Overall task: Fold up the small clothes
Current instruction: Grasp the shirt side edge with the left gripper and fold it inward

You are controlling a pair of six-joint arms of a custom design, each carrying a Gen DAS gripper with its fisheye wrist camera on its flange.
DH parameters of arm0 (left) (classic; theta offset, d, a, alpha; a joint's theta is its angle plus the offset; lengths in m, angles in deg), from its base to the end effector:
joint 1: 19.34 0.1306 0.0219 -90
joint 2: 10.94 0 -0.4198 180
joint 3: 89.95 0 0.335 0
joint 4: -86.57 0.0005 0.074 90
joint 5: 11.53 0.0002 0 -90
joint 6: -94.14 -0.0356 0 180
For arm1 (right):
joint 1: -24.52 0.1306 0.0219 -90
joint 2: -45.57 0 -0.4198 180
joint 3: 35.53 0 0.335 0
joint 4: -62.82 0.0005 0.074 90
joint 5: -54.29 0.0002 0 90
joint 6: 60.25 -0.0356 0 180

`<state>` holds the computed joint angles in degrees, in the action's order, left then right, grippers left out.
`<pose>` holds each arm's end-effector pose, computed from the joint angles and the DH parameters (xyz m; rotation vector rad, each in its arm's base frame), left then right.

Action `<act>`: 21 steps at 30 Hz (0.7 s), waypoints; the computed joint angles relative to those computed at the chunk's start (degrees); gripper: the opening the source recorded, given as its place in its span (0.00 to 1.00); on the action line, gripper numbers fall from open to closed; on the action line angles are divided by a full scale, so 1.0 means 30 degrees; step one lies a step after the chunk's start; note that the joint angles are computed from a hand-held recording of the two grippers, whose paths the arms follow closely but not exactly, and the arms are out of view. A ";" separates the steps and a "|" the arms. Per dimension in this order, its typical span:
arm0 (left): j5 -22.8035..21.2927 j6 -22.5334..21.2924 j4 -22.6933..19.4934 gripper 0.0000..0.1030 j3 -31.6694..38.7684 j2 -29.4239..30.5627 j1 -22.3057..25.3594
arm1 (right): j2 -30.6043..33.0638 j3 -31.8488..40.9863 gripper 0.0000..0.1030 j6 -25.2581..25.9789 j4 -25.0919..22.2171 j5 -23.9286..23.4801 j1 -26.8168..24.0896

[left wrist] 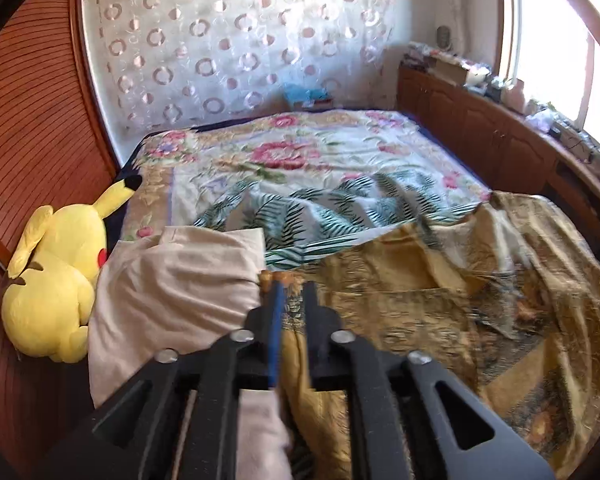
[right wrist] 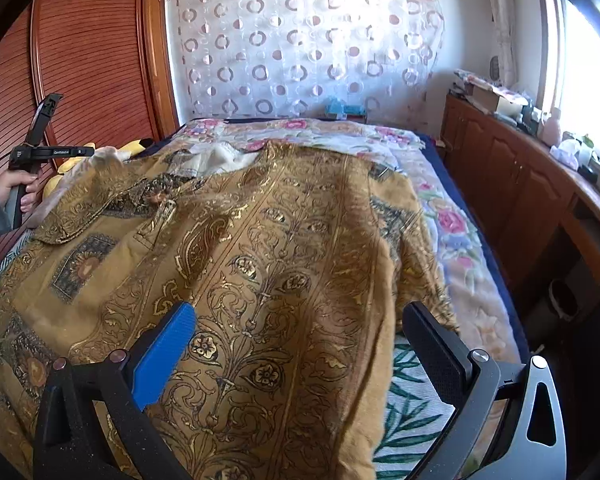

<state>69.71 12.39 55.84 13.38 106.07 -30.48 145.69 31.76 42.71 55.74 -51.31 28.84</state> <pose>0.6052 -0.1142 0.3488 -0.0162 2.3345 0.0110 0.4581 0.0437 0.2926 -0.4787 2.1951 0.2273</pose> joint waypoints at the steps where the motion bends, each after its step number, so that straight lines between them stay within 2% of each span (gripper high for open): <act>1: 0.0150 -0.0083 0.0551 0.22 -0.0506 -0.0396 -0.0109 | -0.0086 -0.0081 1.00 0.0012 0.0100 0.0014 -0.0078; 3: 0.0284 -0.0157 0.1414 0.38 -0.1278 -0.1019 -0.0309 | -0.0216 -0.0230 1.00 -0.0080 0.0354 0.0064 -0.0231; 4: 0.0379 -0.0164 0.1776 0.41 -0.1629 -0.1292 -0.0396 | -0.0268 -0.0317 1.00 -0.0095 0.0458 0.0047 -0.0346; 5: 0.0622 -0.0206 0.2149 0.49 -0.1960 -0.1571 -0.0467 | -0.0324 -0.0397 1.00 -0.0113 0.0549 0.0025 -0.0511; 6: 0.0940 -0.0248 0.2578 0.67 -0.2384 -0.1901 -0.0587 | -0.0345 -0.0428 1.00 -0.0139 0.0596 0.0064 -0.0577; 8: 0.1011 -0.0137 0.3202 0.89 -0.3078 -0.2392 -0.0870 | -0.0387 -0.0416 1.00 -0.0203 0.0611 0.0210 -0.0724; 14: 0.0125 0.0351 0.3992 0.89 -0.4533 -0.3335 -0.2180 | -0.0240 -0.0017 1.00 -0.0407 0.0562 0.0867 -0.0994; 18: 0.0536 0.0785 0.4174 0.89 -0.5248 -0.3518 -0.2761 | 0.0355 0.0555 0.98 -0.0550 0.0160 0.1122 -0.1245; 21: 0.0684 0.0970 0.4074 0.89 -0.5651 -0.3386 -0.3217 | 0.0881 0.1151 0.92 -0.0731 -0.0466 0.1376 -0.1148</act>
<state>71.76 15.30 68.06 -3.57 95.91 -40.13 148.34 35.21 40.52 54.34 -47.18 25.40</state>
